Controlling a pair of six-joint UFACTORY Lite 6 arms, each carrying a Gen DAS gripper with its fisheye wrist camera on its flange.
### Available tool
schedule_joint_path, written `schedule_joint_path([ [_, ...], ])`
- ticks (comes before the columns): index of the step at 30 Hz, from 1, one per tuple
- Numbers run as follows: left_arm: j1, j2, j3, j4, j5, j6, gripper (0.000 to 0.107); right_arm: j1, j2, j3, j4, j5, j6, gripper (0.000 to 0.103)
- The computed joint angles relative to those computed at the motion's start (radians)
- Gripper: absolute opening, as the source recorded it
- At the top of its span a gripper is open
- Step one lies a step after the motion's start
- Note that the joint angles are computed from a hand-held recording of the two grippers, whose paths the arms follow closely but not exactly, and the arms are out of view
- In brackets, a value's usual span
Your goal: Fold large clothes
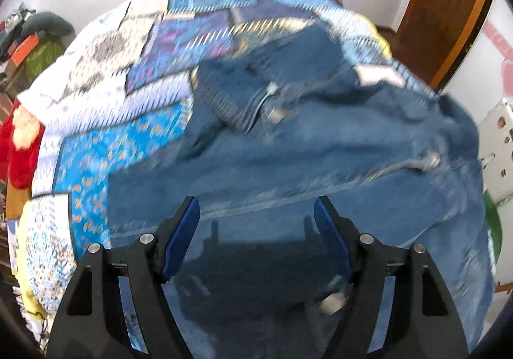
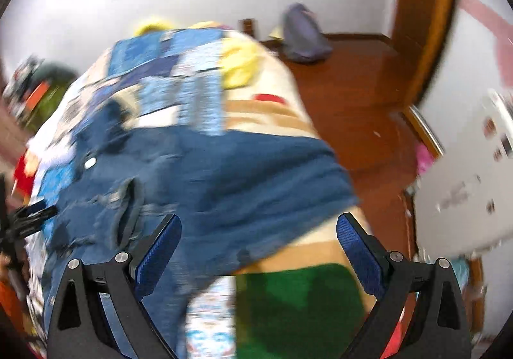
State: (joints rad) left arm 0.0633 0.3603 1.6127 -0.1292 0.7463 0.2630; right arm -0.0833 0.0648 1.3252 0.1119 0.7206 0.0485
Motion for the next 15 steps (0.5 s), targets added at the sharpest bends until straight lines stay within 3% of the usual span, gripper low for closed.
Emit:
schedule_joint_path([
  [9, -0.149, 0.114, 0.141, 0.031, 0.012, -0.110, 0.073, -0.243, 0.146, -0.092, 0.245, -0.071, -0.180, 0.097],
  [15, -0.208, 0.193, 0.206, 0.060, 0.008, -0.186, 0.073, -0.293, 0.353, -0.008, 0.532, -0.071, -0.349, 0.097],
])
